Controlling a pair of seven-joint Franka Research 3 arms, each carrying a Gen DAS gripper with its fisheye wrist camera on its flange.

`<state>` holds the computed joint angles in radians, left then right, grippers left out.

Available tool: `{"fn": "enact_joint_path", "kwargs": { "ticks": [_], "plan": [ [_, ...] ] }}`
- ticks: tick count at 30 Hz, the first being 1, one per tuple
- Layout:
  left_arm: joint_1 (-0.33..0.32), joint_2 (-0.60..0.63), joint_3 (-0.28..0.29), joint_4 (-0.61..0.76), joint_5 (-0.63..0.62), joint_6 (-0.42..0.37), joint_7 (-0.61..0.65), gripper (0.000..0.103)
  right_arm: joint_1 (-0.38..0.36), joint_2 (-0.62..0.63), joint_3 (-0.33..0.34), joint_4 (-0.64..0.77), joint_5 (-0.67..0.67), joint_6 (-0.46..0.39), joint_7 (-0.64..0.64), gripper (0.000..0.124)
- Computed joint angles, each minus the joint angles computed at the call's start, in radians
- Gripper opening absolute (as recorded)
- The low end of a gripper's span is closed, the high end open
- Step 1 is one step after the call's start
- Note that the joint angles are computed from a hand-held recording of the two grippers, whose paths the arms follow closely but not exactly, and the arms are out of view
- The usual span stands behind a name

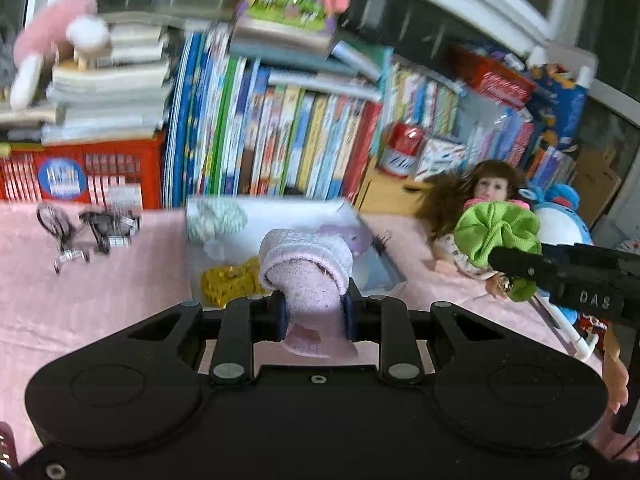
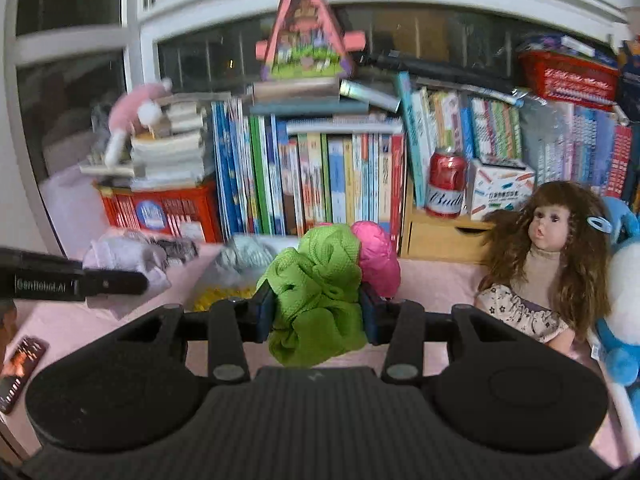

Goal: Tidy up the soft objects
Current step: 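Carry the pink cloth and green scrunchie over the white tray with both tools, then open the left tool to drop the cloth while the right tool releases the scrunchie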

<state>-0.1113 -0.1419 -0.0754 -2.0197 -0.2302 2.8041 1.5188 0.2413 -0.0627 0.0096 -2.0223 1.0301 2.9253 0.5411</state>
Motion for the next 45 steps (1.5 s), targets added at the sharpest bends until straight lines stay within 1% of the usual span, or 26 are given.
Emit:
{"fn": "enact_joint_path", "kwargs": {
  "ticks": [3, 4, 6, 8, 11, 14, 17, 21, 25, 30, 34, 39, 45],
  "plan": [
    [0.018, 0.092, 0.006, 0.123, -0.023, -0.135, -0.002, 0.024, -0.023, 0.067, 0.008, 0.065, -0.235, -0.053, 0.216, 0.048],
    [0.03, 0.125, 0.002, 0.168, -0.035, -0.184, 0.0, 0.024, -0.03, 0.096, 0.007, 0.098, -0.331, -0.087, 0.312, 0.048],
    [0.057, 0.192, -0.011, 0.256, -0.052, -0.277, -0.011, 0.024, -0.04, 0.144, 0.003, 0.165, -0.451, -0.174, 0.447, 0.048],
    [0.083, 0.258, -0.026, 0.338, -0.052, -0.351, -0.038, 0.024, -0.051, 0.209, 0.0, 0.261, -0.526, -0.29, 0.554, 0.048],
    [0.109, 0.341, -0.047, 0.432, -0.029, -0.414, -0.094, 0.024, -0.065, 0.288, 0.007, 0.368, -0.574, -0.389, 0.642, 0.048],
    [0.125, 0.412, -0.061, 0.507, 0.007, -0.448, -0.143, 0.024, -0.076, 0.37, 0.014, 0.472, -0.597, -0.468, 0.707, 0.048],
    [0.13, 0.48, -0.068, 0.587, 0.055, -0.482, -0.197, 0.024, -0.074, 0.447, 0.013, 0.563, -0.641, -0.516, 0.773, 0.048],
    [0.143, 0.563, -0.086, 0.684, 0.076, -0.515, -0.229, 0.024, -0.071, 0.539, 0.014, 0.674, -0.679, -0.563, 0.852, 0.048],
    [0.137, 0.638, -0.088, 0.773, 0.113, -0.55, -0.267, 0.024, -0.071, 0.603, 0.021, 0.747, -0.697, -0.574, 0.893, 0.048],
    [0.139, 0.686, -0.089, 0.824, 0.145, -0.527, -0.301, 0.024, -0.066, 0.644, 0.03, 0.793, -0.709, -0.549, 0.91, 0.048],
    [0.143, 0.722, -0.09, 0.872, 0.165, -0.53, -0.311, 0.024, -0.062, 0.678, 0.031, 0.833, -0.717, -0.542, 0.927, 0.048],
    [0.141, 0.754, -0.091, 0.913, 0.184, -0.556, -0.316, 0.025, -0.046, 0.719, 0.014, 0.882, -0.756, -0.565, 0.983, 0.048],
    [0.135, 0.781, -0.093, 0.945, 0.196, -0.581, -0.313, 0.028, -0.037, 0.766, 0.005, 0.944, -0.795, -0.614, 1.036, 0.048]
  ]
}}
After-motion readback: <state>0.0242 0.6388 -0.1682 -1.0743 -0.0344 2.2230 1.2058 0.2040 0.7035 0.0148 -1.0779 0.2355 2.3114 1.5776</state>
